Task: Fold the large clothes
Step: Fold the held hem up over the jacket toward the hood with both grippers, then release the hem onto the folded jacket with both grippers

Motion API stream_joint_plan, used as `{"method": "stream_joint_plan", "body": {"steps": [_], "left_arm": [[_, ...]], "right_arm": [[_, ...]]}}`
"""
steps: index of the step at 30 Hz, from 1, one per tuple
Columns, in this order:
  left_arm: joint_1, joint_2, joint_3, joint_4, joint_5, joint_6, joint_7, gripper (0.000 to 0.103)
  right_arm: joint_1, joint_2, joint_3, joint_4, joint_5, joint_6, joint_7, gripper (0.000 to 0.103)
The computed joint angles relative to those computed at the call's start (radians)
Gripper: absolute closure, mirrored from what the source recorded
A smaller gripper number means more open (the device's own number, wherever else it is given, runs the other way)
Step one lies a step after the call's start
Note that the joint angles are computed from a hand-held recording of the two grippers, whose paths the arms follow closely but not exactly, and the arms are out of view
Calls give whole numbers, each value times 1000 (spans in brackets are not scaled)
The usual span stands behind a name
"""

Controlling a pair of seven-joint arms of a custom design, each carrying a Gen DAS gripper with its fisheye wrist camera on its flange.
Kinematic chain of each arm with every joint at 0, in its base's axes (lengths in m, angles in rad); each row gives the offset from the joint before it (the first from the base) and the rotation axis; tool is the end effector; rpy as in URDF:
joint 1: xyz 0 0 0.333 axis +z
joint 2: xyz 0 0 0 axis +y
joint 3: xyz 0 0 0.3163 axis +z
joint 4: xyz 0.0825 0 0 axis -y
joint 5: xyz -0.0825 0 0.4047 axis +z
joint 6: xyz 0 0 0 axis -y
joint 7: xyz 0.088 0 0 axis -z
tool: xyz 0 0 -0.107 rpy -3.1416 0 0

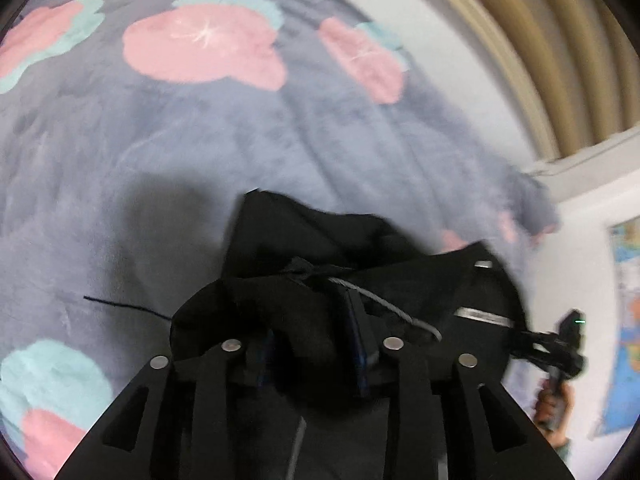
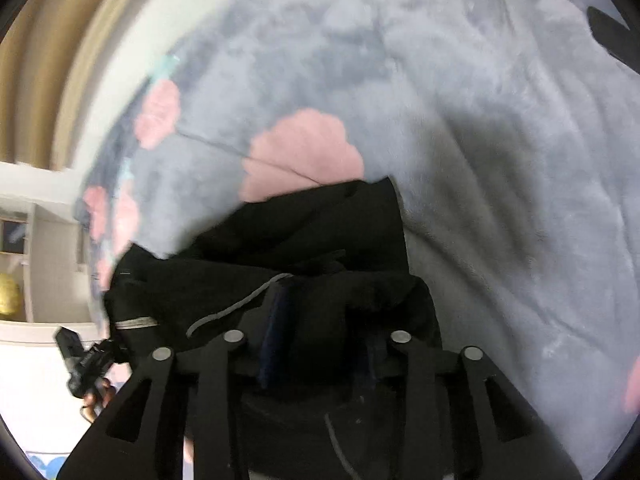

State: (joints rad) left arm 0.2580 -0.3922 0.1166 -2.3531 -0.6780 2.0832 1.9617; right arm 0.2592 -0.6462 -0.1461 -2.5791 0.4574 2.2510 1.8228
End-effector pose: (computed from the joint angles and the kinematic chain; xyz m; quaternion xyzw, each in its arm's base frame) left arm 0.4439 0.1440 0.4941 0.7574 -0.5667 0.3149 0.0778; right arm 0.3982 0.0550 0.4959 -0.5463 0.7895 0.1169 0.2543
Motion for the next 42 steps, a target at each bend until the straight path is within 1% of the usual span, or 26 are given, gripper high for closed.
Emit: {"method": "stream_joint_plan", "body": {"steps": [1, 2, 4, 5, 6, 7, 8, 9, 10, 11, 12, 14, 18, 22, 25, 27, 30, 32, 33, 36, 37, 39, 40, 42], "left_arm": [[1, -7, 21, 11, -18, -35, 12, 65], [4, -18, 50, 30, -48, -88, 30, 63], [14, -42, 75, 45, -82, -143, 54, 56], [20, -66, 94, 50, -107, -176, 74, 46], [28, -93, 102, 43, -127, -177, 94, 33], [33, -120, 101, 31, -145, -162, 106, 26], [39, -148, 103, 18, -156, -146, 118, 22], [43, -163, 101, 13, -153, -133, 126, 22], [46, -165, 97, 14, -140, -126, 127, 22], [54, -164, 78, 13, -104, -105, 118, 22], [58, -155, 58, 10, -71, -79, 104, 22], [51, -127, 38, 10, -26, -48, 86, 22], [30, -28, -26, 10, 76, 63, 55, 22], [4, 65, -41, 32, 131, 123, 69, 22], [-6, 119, -35, 58, 135, 120, 97, 22], [-6, 166, -30, 88, 122, 101, 111, 22], [-4, 228, -24, 131, 57, 74, 134, 22], [2, 286, -13, 178, -37, -2, 164, 22], [8, 301, -19, 189, -55, -20, 163, 22], [20, 351, -42, 219, -56, -38, 140, 22], [22, 362, -49, 225, -51, -40, 129, 22], [23, 362, -62, 218, -51, -20, 129, 22], [21, 351, -68, 205, -47, 4, 132, 25], [12, 317, -83, 171, 10, 70, 124, 56]], "right_arm": [[-1, -31, -11, -2, 12, -12, -1, 61], [-2, -50, -16, -2, 20, -20, 1, 57], [-12, -102, -21, -4, 22, -36, 12, 52], [-26, -132, -11, -4, 2, -43, 27, 45], [-34, -144, 2, -2, -17, -41, 42, 36], [-49, -171, 15, 0, -49, -44, 57, 31], [-56, -194, 23, 1, -78, -44, 64, 29], [-58, -208, 26, 1, -102, -44, 66, 24], [-59, -218, 25, 1, -122, -47, 69, 22], [-59, -224, 27, -2, -140, -50, 72, 18], [-53, -222, 24, -5, -151, -52, 72, 16], [-40, -205, 22, -10, -163, -49, 73, 16], [-10, -137, 25, -16, -194, -3, 30, 16], [21, -17, 42, 13, -242, 72, -61, 16], [29, 37, 47, 30, -281, 95, -141, 16], [22, 69, 55, 39, -317, 94, -188, 16], [26, 100, 41, 43, -300, 93, -248, 16], [33, 127, 16, 44, -253, 111, -292, 16], [34, 143, 7, 48, -226, 120, -309, 16], [41, 195, -18, 66, -130, 143, -361, 16], [38, 210, -19, 75, -104, 143, -371, 16], [41, 240, -26, 92, -38, 144, -409, 16], [44, 259, -30, 104, -1, 136, -434, 16], [38, 278, -13, 118, 32, 121, -464, 16]]}}
